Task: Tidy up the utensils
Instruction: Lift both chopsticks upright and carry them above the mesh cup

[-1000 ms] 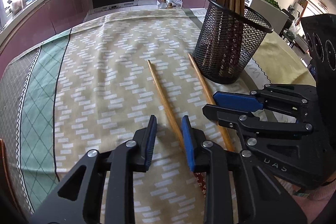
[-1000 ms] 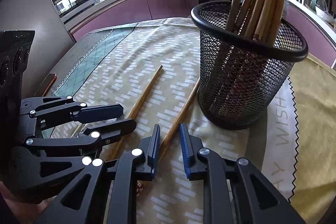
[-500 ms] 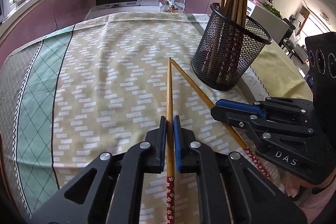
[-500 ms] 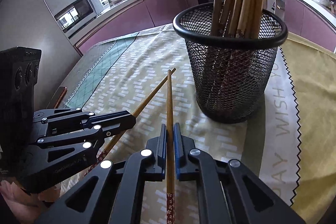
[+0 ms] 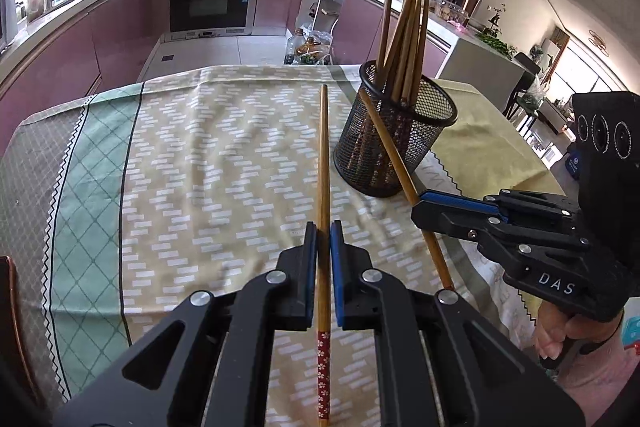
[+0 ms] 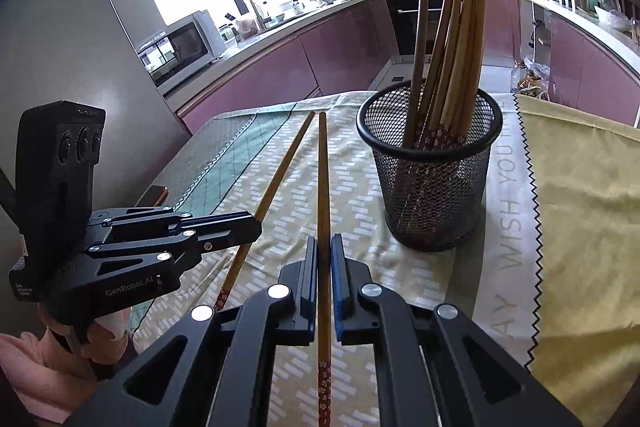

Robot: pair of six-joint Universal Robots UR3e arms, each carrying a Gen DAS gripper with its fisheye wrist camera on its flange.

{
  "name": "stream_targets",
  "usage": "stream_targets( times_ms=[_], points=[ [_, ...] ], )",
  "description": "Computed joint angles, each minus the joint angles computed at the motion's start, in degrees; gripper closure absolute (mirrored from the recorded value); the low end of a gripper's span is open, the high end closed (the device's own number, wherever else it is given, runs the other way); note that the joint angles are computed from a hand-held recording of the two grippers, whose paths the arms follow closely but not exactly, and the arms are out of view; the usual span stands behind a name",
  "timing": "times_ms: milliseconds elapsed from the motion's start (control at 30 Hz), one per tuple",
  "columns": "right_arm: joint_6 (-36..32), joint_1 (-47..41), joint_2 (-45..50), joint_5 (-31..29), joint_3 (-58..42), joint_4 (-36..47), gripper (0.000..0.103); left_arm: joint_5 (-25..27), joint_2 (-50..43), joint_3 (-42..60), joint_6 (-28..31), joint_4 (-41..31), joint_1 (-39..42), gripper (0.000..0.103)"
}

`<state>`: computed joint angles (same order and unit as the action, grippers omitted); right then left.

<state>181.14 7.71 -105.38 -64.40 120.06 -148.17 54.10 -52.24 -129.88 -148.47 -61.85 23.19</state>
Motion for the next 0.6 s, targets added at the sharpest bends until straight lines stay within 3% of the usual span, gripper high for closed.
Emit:
stream_targets(
  times_ms=[467, 600],
  points=[
    [-3.0, -9.2, -11.5, 8.5, 2.4, 2.7, 0.097, -13.4, 8.7, 11.5, 15.1, -27.8, 10.6, 0.096],
    [-4.1, -11.8, -13.2, 10.5, 2.2, 3.7, 0.097, -15.0, 8.4, 13.1, 15.5, -28.6, 10.9, 0.096]
  ],
)
